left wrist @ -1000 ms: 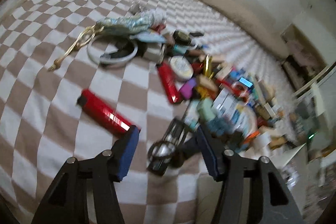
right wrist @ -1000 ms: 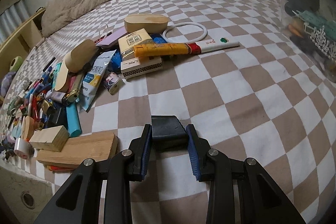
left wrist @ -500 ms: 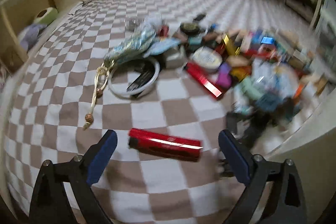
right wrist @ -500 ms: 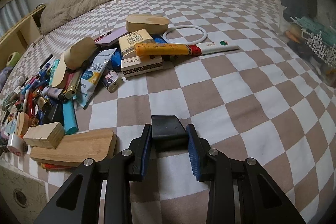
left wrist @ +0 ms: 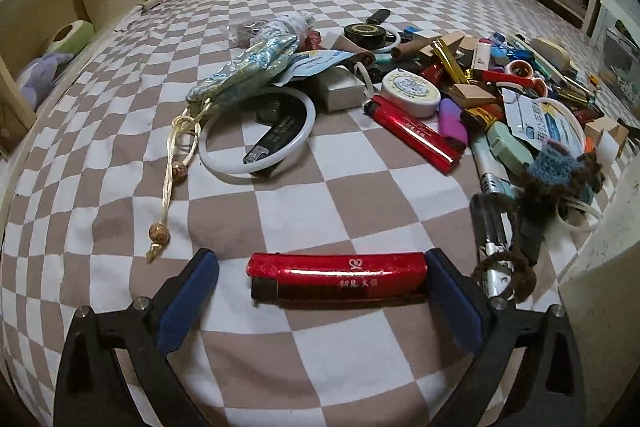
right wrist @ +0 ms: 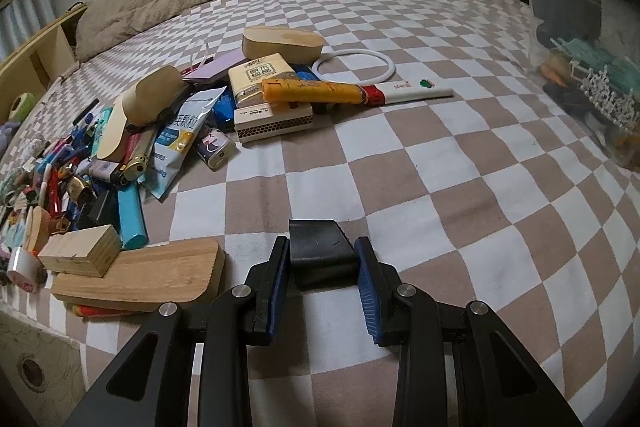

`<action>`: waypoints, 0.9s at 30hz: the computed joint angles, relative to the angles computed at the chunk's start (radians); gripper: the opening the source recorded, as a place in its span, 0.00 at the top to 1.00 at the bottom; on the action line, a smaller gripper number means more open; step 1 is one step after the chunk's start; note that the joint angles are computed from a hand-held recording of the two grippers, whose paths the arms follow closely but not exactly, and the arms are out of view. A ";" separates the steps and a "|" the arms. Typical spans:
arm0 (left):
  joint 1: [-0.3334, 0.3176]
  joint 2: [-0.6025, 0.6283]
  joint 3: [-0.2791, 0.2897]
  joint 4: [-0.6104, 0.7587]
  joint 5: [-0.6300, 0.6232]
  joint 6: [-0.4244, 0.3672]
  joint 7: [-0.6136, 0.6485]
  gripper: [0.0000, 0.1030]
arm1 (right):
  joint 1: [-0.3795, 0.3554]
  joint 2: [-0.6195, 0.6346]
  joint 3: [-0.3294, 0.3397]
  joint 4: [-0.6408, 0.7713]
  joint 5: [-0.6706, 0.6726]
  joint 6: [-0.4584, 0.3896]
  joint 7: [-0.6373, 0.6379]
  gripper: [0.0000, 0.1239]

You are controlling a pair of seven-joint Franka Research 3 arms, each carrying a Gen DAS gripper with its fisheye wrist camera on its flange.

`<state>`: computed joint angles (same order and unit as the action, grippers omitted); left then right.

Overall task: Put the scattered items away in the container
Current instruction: 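Align the left gripper across the red lighter and close on it, then carry the red lighter and black block over the white box with both grippers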

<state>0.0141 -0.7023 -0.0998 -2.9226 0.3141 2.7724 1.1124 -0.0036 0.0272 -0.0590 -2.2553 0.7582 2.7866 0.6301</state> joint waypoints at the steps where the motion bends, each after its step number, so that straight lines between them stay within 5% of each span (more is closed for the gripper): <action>1: 0.008 -0.009 -0.013 -0.003 0.004 -0.001 -0.013 0.14 | 0.003 -0.002 0.002 -0.006 -0.011 0.015 0.003 0.73; 18: 0.040 -0.086 -0.130 0.020 0.069 -0.022 -0.349 0.19 | 0.001 -0.017 -0.001 0.011 0.078 0.003 -0.002 0.73; 27: 0.004 -0.197 -0.175 0.069 0.156 -0.047 -0.414 0.19 | 0.042 -0.197 -0.044 -0.041 0.324 -0.077 -0.217 0.73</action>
<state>0.0178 -0.8990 -0.2749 -2.8535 0.4698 2.7250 0.6985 0.0382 -0.1699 -0.1029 -2.2959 1.0817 2.7097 0.4134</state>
